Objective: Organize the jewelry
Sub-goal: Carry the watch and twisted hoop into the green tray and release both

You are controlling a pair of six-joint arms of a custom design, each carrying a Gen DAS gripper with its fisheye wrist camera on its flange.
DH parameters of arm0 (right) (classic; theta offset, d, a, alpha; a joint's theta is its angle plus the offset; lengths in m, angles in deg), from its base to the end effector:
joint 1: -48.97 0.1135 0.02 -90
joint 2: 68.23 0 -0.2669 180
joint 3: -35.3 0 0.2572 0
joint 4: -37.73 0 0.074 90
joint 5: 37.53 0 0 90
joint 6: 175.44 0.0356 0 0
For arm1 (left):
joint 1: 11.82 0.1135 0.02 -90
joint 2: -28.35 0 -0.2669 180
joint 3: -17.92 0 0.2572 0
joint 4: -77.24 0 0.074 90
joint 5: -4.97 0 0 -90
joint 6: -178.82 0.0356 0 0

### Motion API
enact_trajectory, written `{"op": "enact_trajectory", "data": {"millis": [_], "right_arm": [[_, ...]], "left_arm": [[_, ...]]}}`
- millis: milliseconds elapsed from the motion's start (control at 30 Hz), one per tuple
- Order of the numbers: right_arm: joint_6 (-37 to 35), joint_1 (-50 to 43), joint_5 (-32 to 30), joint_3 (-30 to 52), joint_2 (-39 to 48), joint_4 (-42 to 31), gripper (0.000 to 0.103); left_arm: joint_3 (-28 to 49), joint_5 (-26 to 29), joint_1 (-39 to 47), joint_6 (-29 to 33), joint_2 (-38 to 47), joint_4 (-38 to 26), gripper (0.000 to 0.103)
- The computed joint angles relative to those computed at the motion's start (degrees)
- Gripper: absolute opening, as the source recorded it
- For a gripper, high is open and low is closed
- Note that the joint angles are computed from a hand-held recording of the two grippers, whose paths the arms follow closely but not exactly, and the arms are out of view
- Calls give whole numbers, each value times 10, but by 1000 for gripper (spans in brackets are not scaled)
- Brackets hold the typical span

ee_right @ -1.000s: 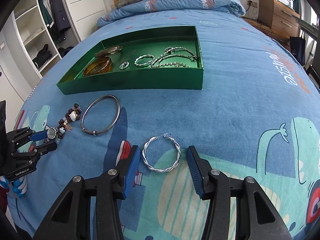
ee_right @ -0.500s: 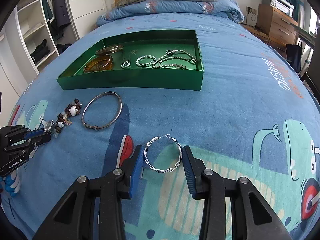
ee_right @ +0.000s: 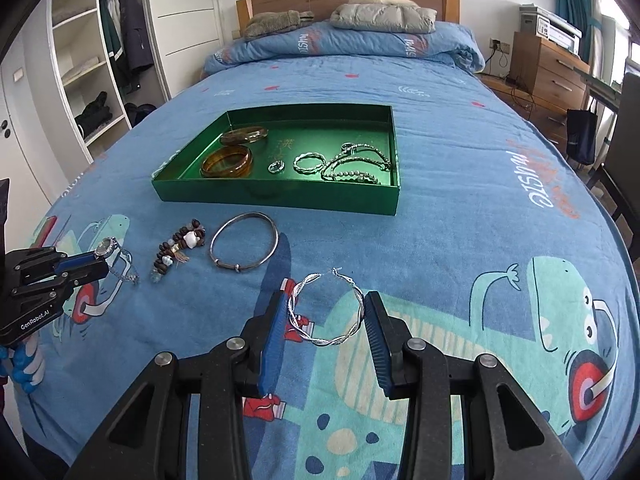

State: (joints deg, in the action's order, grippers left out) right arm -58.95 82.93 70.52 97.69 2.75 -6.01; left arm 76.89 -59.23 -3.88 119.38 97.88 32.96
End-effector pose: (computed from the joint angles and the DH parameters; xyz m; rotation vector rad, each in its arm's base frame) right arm 0.2162 0.1323 0.2420 -0.0268 2.4244 0.0835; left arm 0.2404 0.0179 0.2297 0.6439 2.3281 -0.2693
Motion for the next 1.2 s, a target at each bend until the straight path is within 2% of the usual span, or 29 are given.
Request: {"op": "enact_trajectory", "data": {"millis": [300, 567, 867, 1200], "right_arm": [[4, 34, 40, 37, -29, -46, 39], [-51, -10, 27, 99, -5, -43, 39], [-146, -105, -39, 240, 143, 1, 39], [-209, -190, -127, 430, 375, 17, 39]], "left_arm": [[36, 19, 5, -22, -29, -28, 11], [122, -2, -39, -87, 34, -10, 11], [306, -61, -130, -169, 230, 17, 11], [595, -111, -204, -205, 506, -45, 11]]}}
